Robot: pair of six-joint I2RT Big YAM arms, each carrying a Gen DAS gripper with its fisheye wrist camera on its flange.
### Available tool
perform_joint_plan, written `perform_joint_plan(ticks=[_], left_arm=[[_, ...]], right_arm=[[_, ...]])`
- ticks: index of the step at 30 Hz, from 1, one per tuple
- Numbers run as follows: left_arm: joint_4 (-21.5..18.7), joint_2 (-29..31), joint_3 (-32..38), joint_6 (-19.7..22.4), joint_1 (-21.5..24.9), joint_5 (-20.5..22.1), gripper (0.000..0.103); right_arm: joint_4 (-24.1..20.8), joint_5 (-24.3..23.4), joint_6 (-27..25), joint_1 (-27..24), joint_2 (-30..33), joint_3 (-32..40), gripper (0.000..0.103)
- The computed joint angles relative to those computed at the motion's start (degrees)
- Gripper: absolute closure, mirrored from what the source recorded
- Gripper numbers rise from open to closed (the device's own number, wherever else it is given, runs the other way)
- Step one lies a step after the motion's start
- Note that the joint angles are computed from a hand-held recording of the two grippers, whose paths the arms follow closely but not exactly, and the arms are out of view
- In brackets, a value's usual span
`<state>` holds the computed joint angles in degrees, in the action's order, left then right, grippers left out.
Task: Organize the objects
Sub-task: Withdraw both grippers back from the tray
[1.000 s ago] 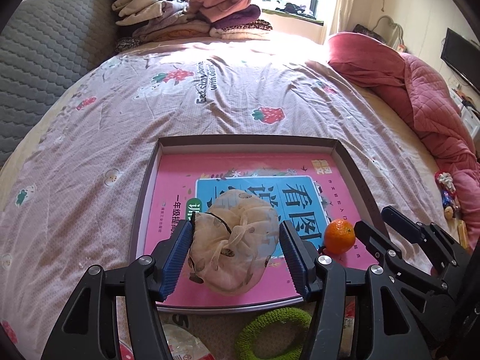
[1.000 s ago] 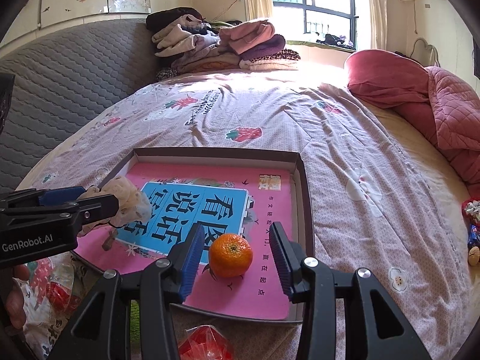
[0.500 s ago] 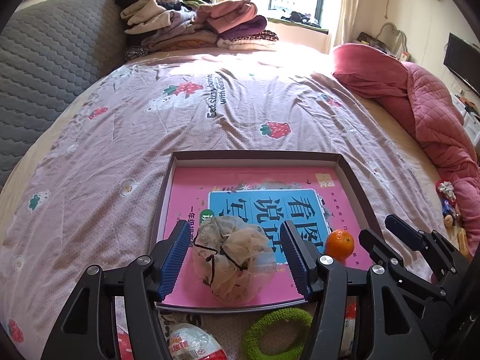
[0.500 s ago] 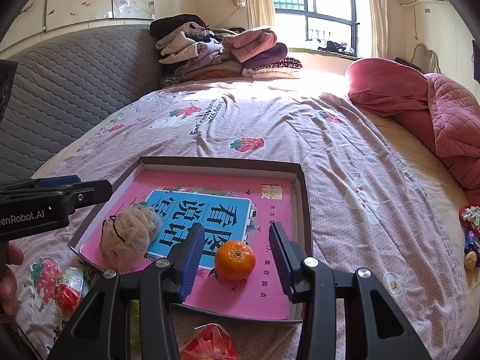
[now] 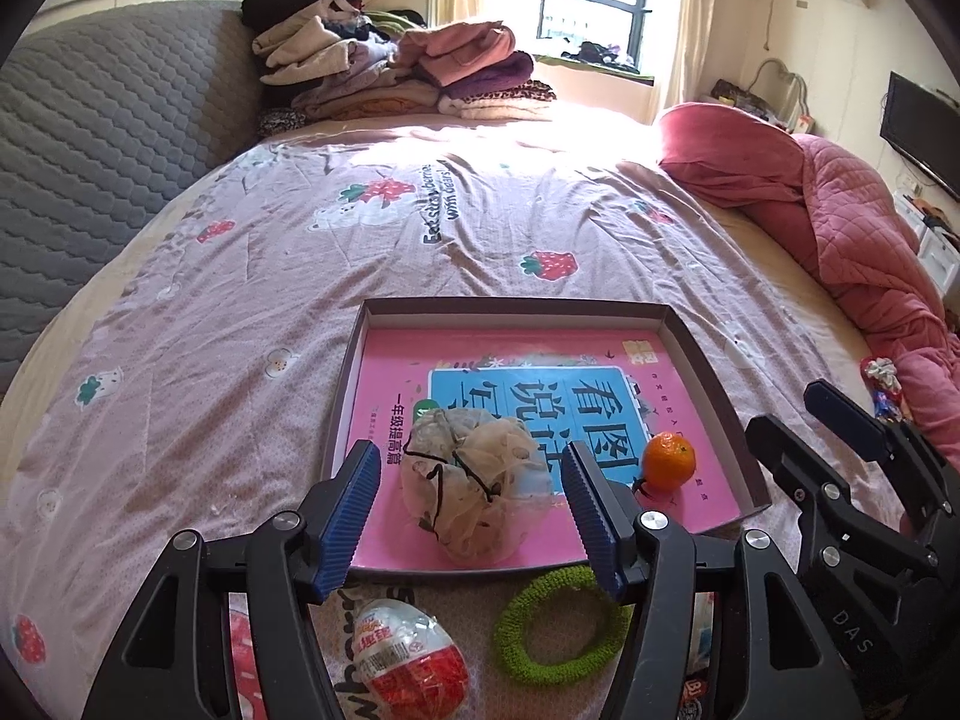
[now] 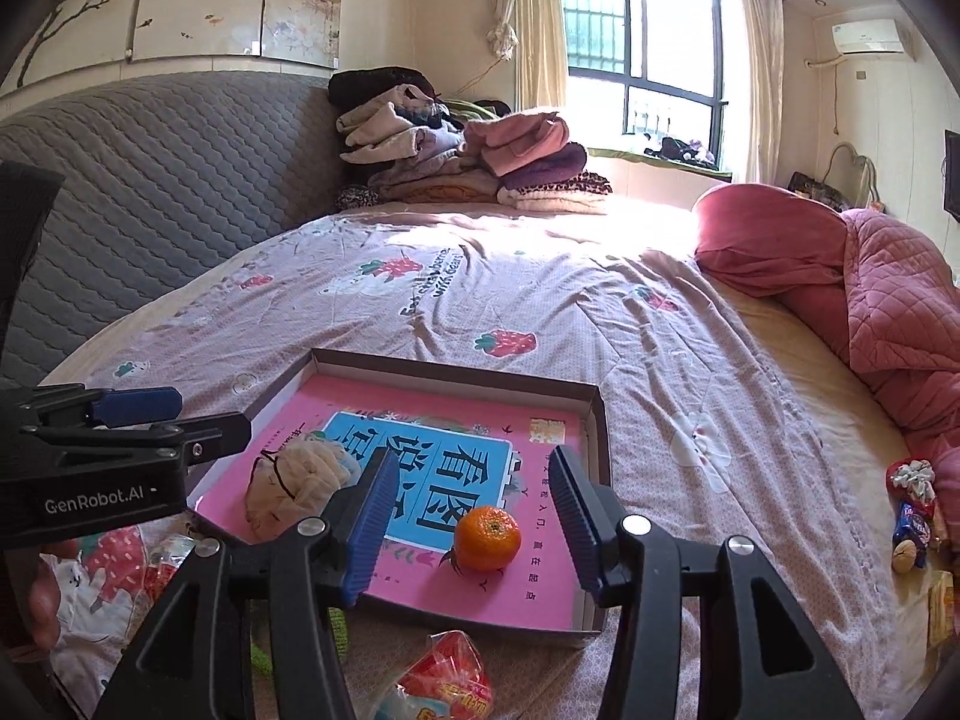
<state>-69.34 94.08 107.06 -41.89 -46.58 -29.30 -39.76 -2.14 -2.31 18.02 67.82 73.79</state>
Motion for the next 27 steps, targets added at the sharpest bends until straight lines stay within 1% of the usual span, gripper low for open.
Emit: perform_joint_plan(ticks=[9, 17, 19, 23, 27], left_arm=[[1.79, -4.44, -5.85, -2.52, -3.30, -1.98, 0.039], [1.88, -7.80, -10.18, -5.06, -5.97, -3.88, 0.039], [1.86, -8.71, -11.38, -5.78, -6.72, -4.52, 0.039], [1.68, -10.36, -13.71, -6.91, -8.36, -5.48, 0.039], [1.38, -11.87, -15.60, -7.91, -9.24, -5.58, 0.039]], right_arm=[[-0.47, -0.10, 0.51, 1.28, -3.99, -1.86, 0.050], [0.02, 1.00, 1.47, 2.26, -8.11, -4.55, 0.050], [-0.36, 0.62, 1.92, 2.18, -9.23, -5.40, 0.050], [-0.77, 1.42, 2.10, 2.21, -11.12, -6.91, 0.050], [-1.51, 1.63, 2.50, 2.43, -12.16, -7.69, 0.050]])
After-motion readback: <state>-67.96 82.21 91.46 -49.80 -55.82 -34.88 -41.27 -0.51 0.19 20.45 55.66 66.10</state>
